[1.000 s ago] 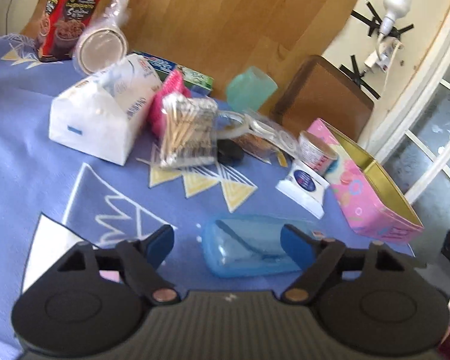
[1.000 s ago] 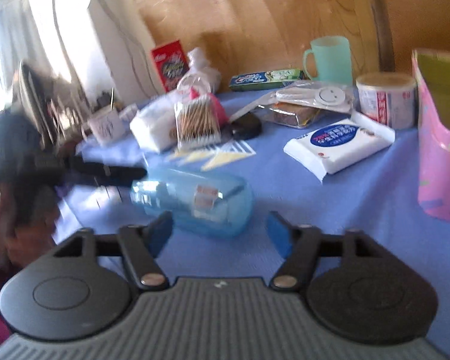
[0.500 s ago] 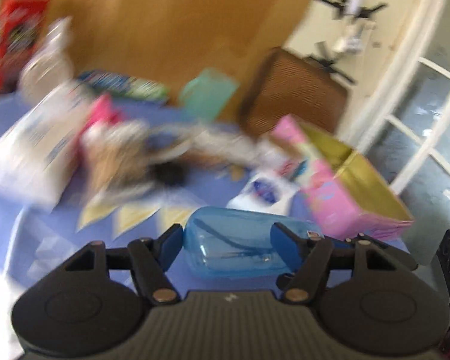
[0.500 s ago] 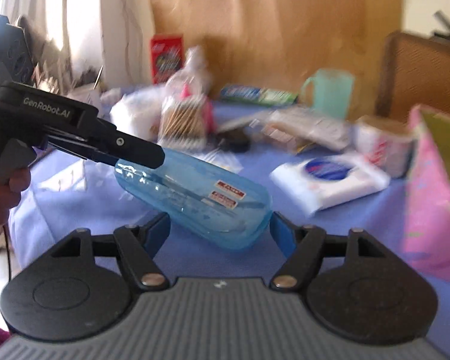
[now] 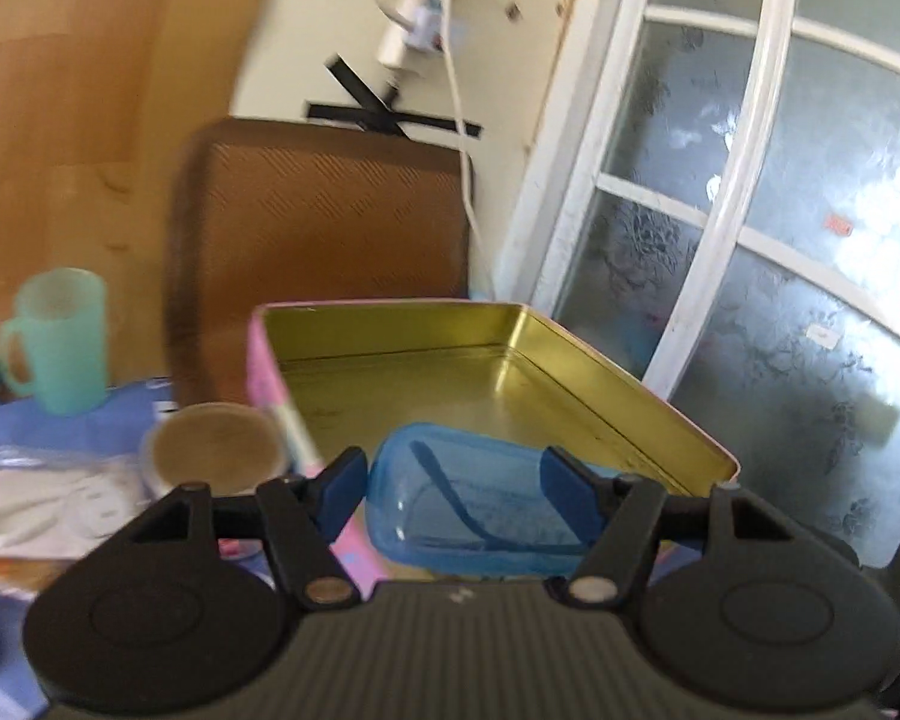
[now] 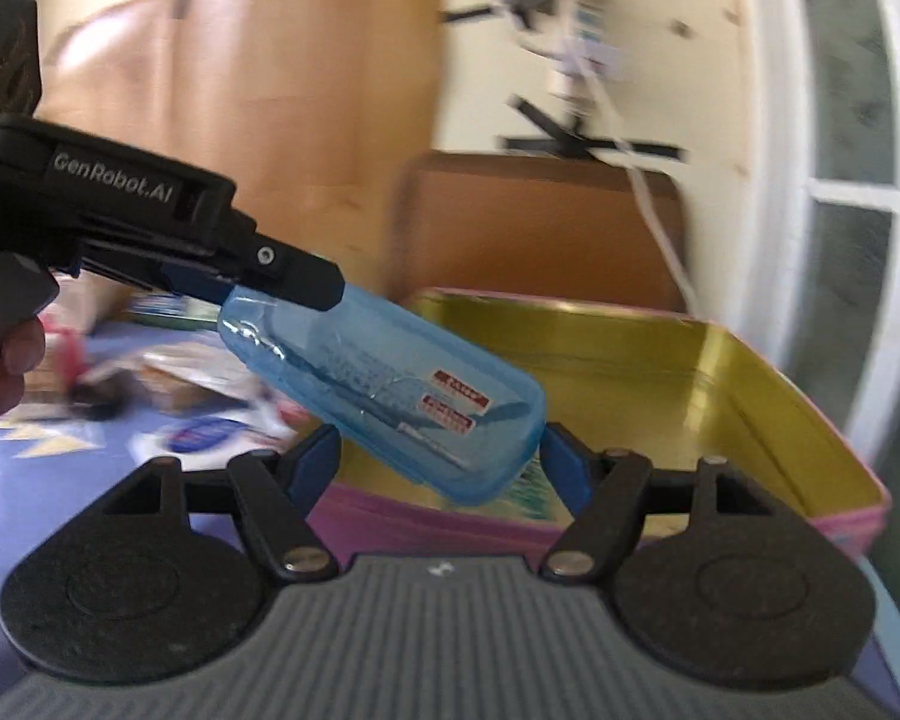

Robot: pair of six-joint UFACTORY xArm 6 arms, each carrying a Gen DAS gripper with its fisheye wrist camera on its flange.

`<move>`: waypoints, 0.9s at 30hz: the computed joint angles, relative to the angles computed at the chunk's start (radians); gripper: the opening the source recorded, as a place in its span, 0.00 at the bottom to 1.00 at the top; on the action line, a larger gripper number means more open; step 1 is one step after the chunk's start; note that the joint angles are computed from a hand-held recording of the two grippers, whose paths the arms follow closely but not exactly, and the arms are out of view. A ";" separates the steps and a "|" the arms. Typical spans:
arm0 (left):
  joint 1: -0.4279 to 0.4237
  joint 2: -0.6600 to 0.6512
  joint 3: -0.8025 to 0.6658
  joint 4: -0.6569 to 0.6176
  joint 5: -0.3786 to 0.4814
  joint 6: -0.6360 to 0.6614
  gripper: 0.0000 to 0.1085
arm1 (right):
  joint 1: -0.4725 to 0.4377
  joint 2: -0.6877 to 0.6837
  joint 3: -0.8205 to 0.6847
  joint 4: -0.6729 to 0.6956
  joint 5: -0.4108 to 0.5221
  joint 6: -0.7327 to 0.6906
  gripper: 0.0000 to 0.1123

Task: Organize soft objects
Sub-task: 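Lower the blue case into the pink tin and release it, then grasp the bag of cotton swabs with the left gripper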

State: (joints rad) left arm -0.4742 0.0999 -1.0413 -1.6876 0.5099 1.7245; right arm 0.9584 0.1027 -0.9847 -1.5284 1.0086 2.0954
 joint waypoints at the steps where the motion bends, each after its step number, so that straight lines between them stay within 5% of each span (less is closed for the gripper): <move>1: -0.022 0.024 -0.022 0.015 -0.019 -0.023 0.59 | -0.011 -0.006 0.012 0.012 0.002 0.010 0.67; 8: -0.024 0.007 0.024 0.008 -0.025 -0.013 0.59 | -0.029 0.028 0.005 0.096 0.140 0.095 0.67; 14: 0.143 -0.142 0.198 -0.012 0.113 0.056 0.60 | 0.005 0.030 0.007 0.029 0.165 0.149 0.63; 18: 0.289 -0.215 0.313 -0.027 0.127 0.125 0.60 | 0.031 0.046 -0.021 -0.047 0.145 0.172 0.53; 22: 0.453 -0.239 0.384 -0.067 0.111 0.212 0.60 | 0.011 0.094 -0.108 -0.149 -0.026 0.162 0.44; 27: 0.611 -0.148 0.349 -0.204 0.060 0.294 0.60 | -0.091 0.286 -0.387 -0.212 -0.437 0.092 0.43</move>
